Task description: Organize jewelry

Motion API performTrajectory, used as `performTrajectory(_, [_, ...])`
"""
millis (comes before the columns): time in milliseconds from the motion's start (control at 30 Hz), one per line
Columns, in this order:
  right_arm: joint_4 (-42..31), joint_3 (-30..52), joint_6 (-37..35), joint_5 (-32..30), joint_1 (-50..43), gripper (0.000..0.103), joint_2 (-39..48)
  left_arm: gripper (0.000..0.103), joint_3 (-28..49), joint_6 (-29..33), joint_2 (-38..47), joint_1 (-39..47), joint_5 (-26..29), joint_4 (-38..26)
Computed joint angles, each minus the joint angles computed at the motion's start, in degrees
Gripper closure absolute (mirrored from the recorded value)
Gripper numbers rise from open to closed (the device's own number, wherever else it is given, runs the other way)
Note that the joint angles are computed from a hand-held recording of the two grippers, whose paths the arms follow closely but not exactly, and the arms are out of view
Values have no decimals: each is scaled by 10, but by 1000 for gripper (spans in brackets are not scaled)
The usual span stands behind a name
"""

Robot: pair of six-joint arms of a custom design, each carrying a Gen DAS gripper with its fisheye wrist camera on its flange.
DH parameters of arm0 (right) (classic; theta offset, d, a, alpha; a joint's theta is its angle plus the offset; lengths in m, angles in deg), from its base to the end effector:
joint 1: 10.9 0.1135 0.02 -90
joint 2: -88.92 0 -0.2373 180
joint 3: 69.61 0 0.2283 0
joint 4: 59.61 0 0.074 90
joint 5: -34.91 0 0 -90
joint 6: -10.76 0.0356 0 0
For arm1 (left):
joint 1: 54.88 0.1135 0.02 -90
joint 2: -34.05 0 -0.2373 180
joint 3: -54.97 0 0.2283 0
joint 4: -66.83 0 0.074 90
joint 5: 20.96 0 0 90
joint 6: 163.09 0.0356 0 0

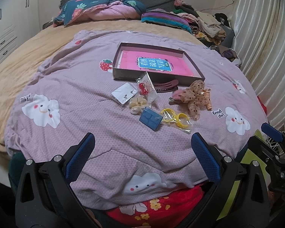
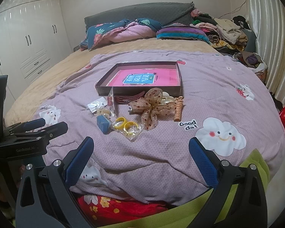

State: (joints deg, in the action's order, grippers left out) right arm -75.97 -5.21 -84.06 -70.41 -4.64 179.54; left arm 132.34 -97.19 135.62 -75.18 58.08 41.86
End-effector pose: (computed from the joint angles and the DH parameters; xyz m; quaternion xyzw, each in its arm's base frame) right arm 0.3043 0.0428 0.1766 -0.1410 0.8980 0.1270 0.3970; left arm 0.3279 -0.1141 0.1700 -0.0642 0.9313 -0.0483 0.3553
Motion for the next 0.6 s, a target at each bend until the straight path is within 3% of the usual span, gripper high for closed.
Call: performTrajectory(600, [-2,0,0,-3,-1,4,-1,8,1,0,0,-4,-1,0])
